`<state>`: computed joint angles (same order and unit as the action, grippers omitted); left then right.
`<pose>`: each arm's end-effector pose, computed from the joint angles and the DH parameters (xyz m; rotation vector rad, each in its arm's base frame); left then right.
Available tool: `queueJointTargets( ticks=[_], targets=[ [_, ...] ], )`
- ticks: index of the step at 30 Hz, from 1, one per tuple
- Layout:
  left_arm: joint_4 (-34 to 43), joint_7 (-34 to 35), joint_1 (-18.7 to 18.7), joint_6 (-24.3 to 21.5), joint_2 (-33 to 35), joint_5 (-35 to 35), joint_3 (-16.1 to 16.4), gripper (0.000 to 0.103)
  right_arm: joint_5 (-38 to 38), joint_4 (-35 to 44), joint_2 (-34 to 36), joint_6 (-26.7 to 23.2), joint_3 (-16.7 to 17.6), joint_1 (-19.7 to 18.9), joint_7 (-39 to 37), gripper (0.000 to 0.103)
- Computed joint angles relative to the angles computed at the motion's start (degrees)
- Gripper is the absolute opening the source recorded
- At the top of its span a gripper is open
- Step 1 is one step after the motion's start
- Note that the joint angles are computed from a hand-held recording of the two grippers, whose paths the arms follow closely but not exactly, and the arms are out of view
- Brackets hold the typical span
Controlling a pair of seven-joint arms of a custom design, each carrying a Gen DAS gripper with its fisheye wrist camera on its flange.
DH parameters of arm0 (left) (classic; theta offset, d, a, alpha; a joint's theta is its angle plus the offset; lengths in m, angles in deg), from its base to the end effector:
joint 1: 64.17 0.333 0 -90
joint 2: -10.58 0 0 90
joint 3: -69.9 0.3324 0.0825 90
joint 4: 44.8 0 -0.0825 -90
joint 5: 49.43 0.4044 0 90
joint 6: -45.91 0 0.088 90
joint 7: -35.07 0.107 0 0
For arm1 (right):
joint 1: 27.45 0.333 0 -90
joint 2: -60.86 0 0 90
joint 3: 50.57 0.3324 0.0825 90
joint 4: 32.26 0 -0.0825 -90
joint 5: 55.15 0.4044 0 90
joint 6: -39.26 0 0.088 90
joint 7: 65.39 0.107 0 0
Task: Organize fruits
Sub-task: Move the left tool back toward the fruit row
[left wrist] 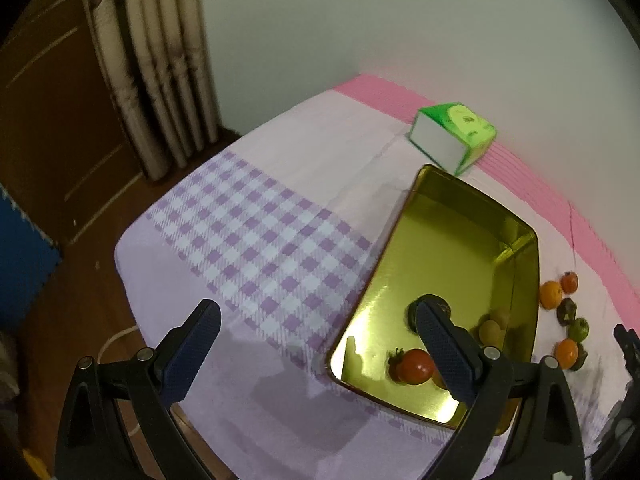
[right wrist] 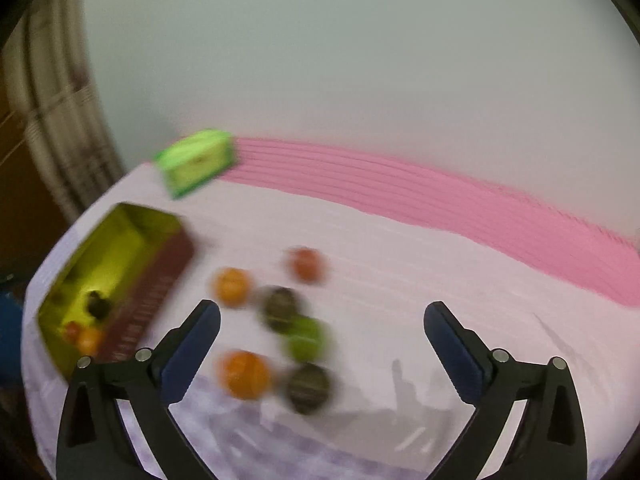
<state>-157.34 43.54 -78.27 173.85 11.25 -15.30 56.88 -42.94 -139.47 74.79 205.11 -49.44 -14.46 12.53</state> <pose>0.5463 -0.2602 0.5047 -2.3613 1.1890 -0.4461 0.6686 0.1541 0.4819 -1.9337 1.4722 -0.5671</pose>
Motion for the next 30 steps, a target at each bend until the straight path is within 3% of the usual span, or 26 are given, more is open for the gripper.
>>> queueJointTargets(
  ticks=[5,8,12,18,20,30],
  targets=[
    [3.71,4.1,-1.45,-0.96,2.8,1.53,-0.76,0.097,-6.75,-1.92,1.37,0.61,-5.6,0.55,6.99,0.103],
    [7.61,8.08,-3.19,-1.5,5.79,2.26,-1.26,0.097,-9.53,-1.51,3.06,-0.06,-6.62,0.12,8.12,0.103],
    [12.11,12.86,-5.28,1.83,9.76,1.84,-1.29,0.097,-8.85,-0.7,4.72,-0.25,-5.59,-2.0,6.96,0.103],
    [23.62,20.88,-9.18,1.78,19.19,-0.36,-0.78,0.097,-8.05,0.42,6.01,-0.78,-5.38,-3.41,4.99,0.103],
    [27.98,23.26,-10.67,1.39,22.65,-1.46,-0.37,0.097,-5.06,0.44,6.16,-0.85,-3.34,-5.69,2.1,0.103],
    [45.07,33.26,-16.2,-1.44,35.77,-5.77,2.37,0.097,-4.67,0.35,6.12,-0.82,-4.71,-4.76,1.68,0.103]
  ],
)
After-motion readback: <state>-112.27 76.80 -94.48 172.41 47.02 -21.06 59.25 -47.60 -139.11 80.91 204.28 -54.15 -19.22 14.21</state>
